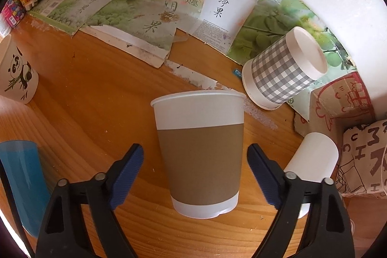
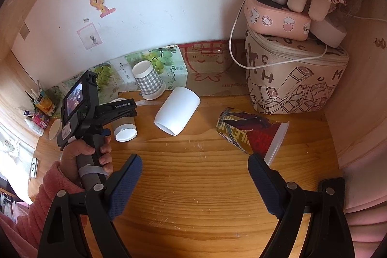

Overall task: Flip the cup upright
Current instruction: 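Close the left gripper around the brown-sleeved cup's body, then lift the cup with the left gripper and carry it toward the right tool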

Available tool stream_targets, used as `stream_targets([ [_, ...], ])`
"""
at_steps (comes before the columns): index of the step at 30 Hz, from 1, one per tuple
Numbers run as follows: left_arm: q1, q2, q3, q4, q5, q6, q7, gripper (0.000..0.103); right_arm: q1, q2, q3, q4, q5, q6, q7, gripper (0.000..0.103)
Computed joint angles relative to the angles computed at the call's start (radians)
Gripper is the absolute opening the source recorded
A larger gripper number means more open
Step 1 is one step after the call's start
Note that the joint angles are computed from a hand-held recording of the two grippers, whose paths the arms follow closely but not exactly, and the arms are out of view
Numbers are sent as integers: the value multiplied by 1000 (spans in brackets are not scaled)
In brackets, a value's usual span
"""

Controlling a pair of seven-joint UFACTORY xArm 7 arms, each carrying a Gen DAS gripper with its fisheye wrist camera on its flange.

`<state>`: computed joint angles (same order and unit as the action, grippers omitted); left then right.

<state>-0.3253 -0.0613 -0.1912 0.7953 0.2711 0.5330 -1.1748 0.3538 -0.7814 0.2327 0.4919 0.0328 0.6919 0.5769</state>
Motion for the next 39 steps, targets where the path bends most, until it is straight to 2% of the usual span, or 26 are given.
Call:
stream_targets([
  [5, 2, 18, 9, 3, -24, -1, 32, 79, 5, 6, -9, 0, 6, -1, -9, 90],
  [10, 5, 32, 16, -1, -23, -7, 46, 64, 6, 13, -15, 0, 14, -4, -17, 90],
  [15, 8, 30, 23, -13, -56, -27, 85, 64, 9, 10, -12, -4, 20, -9, -14, 90],
  [22, 10, -9, 10, -6, -9, 22, 64, 64, 17, -17, -10, -18, 27, -12, -11, 90],
  [27, 7, -71, -4, -20, -24, 31, 63, 64, 25, -57, -5, -31, 30, -8, -2, 90],
  [31, 14, -155, -14, -56, -29, 60, 90, 64, 37, -92, 3, -41, 35, -11, 6, 90],
  [39, -1, -297, -65, -110, -68, 182, 111, 64, 83, -173, 26, -63, 44, -21, 14, 90],
])
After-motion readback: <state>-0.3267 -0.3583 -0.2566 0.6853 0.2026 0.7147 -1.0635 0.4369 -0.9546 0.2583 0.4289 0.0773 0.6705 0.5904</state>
